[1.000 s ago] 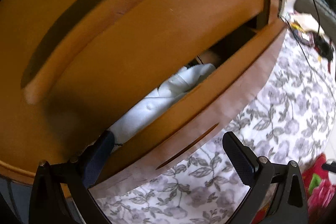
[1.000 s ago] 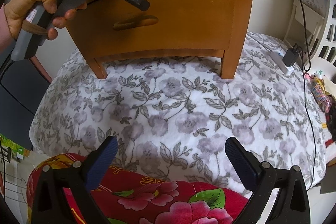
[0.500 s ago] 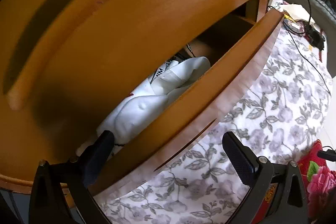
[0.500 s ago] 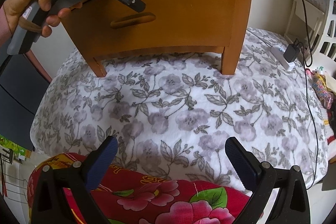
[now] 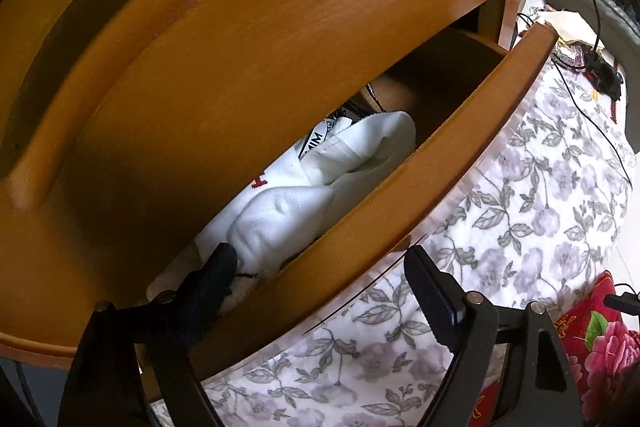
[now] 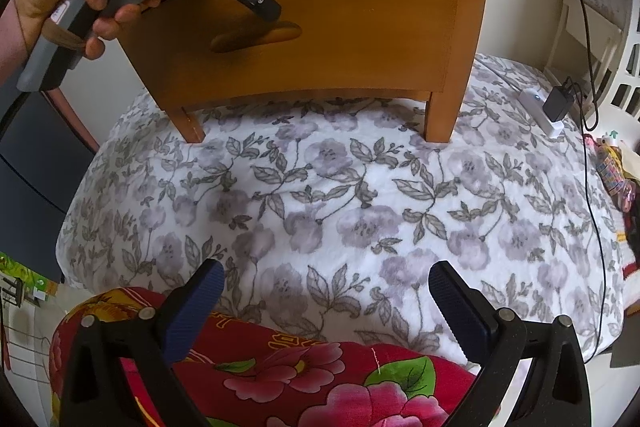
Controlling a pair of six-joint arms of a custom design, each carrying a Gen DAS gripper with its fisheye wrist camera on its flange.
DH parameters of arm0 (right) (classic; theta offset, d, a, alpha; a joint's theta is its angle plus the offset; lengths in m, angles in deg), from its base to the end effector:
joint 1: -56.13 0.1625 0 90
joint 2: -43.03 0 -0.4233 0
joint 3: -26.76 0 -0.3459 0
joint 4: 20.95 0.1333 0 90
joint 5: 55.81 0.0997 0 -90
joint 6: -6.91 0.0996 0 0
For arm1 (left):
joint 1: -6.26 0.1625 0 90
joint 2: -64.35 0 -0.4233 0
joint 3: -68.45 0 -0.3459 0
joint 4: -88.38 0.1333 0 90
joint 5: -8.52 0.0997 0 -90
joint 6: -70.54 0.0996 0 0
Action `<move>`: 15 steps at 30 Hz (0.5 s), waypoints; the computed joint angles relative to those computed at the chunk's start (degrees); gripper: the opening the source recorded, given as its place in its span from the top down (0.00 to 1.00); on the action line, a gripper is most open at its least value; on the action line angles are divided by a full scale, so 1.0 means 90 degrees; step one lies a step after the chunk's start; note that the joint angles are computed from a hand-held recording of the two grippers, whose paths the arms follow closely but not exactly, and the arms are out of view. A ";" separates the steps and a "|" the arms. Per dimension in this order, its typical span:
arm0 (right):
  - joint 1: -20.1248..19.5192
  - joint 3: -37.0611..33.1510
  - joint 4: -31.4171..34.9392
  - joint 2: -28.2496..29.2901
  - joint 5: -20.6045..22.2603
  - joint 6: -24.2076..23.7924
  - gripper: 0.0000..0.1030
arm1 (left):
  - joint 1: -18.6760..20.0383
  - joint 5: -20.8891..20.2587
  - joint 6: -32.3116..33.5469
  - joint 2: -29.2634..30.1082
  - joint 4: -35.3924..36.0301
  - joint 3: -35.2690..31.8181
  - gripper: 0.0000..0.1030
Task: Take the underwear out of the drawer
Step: 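Hook the left tool into the lower drawer and pull it open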
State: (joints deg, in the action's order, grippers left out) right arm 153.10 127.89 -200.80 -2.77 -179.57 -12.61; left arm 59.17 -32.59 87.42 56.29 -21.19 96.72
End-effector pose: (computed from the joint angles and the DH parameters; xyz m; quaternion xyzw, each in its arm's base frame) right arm 0.1527 -0.6069 0.1698 0.1255 -0.9093 0.2519 0.3067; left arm -0.3420 -0.7978 0.0358 0.4151 0.8102 -0.0676 0.4083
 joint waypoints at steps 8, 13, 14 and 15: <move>0.0033 0.0037 -0.0068 -0.0024 -0.0063 -0.0035 0.00 | -0.0013 -0.0288 -0.0135 -0.0511 -0.0419 0.0944 0.17; 0.0103 0.0128 -0.0239 -0.0034 -0.0162 -0.0135 0.00 | -0.0065 -0.0394 -0.0259 -0.0793 -0.0593 0.1412 0.17; 0.0116 0.0145 -0.0267 -0.0036 -0.0178 -0.0150 0.00 | -0.0083 -0.0393 -0.0277 -0.0838 -0.0609 0.1487 0.16; 0.0135 0.0162 -0.0297 -0.0035 -0.0201 -0.0176 0.00 | -0.0113 -0.0383 -0.0307 -0.0922 -0.0663 0.1645 0.16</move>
